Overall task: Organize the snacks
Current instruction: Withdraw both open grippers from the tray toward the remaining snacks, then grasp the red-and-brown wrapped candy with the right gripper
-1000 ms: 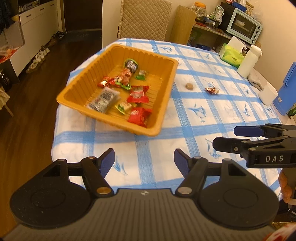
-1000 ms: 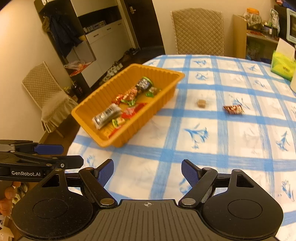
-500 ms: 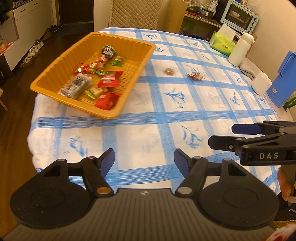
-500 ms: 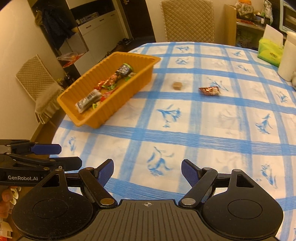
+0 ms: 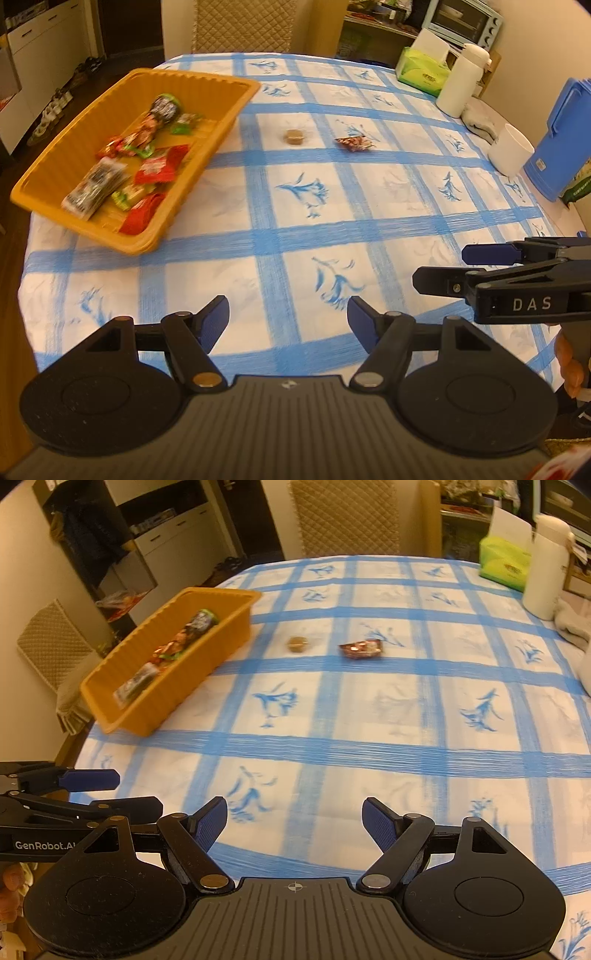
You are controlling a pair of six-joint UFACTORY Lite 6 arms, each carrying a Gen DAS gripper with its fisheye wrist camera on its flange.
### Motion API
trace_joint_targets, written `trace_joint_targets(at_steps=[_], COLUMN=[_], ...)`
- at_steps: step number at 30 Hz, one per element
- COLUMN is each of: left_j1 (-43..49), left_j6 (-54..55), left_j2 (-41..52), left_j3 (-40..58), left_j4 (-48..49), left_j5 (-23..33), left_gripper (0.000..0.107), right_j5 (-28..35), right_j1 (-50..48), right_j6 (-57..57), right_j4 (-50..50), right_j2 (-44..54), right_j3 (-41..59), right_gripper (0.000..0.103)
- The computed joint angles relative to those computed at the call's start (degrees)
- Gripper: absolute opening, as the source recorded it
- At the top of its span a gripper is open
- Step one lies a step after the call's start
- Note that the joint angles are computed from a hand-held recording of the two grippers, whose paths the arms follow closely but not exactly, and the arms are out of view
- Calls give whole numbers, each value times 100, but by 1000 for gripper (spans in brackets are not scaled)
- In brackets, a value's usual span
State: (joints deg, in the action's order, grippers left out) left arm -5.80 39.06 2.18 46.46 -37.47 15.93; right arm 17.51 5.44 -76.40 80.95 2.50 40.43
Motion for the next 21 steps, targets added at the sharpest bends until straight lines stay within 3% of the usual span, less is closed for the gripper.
trace_joint_targets(at_steps=[7,15,21], left_j1=[-529,-762,-801], left_j6=[-13,50,-725], left_j2=[859,2074,3003], left_j3=[673,1976,3096], left_j4=[-13,-21,785], left_j5=[-558,-764,-722], left_gripper=[66,61,60], right_j5=[22,233,405], right_j1=[-594,-1079,-1119], right_j6=[-1551,-2817,-3454], right_j4=[1187,2191,2732], right_j2=[398,1216,1851], right_j3=[168,855,1475], right_gripper=[80,80,80])
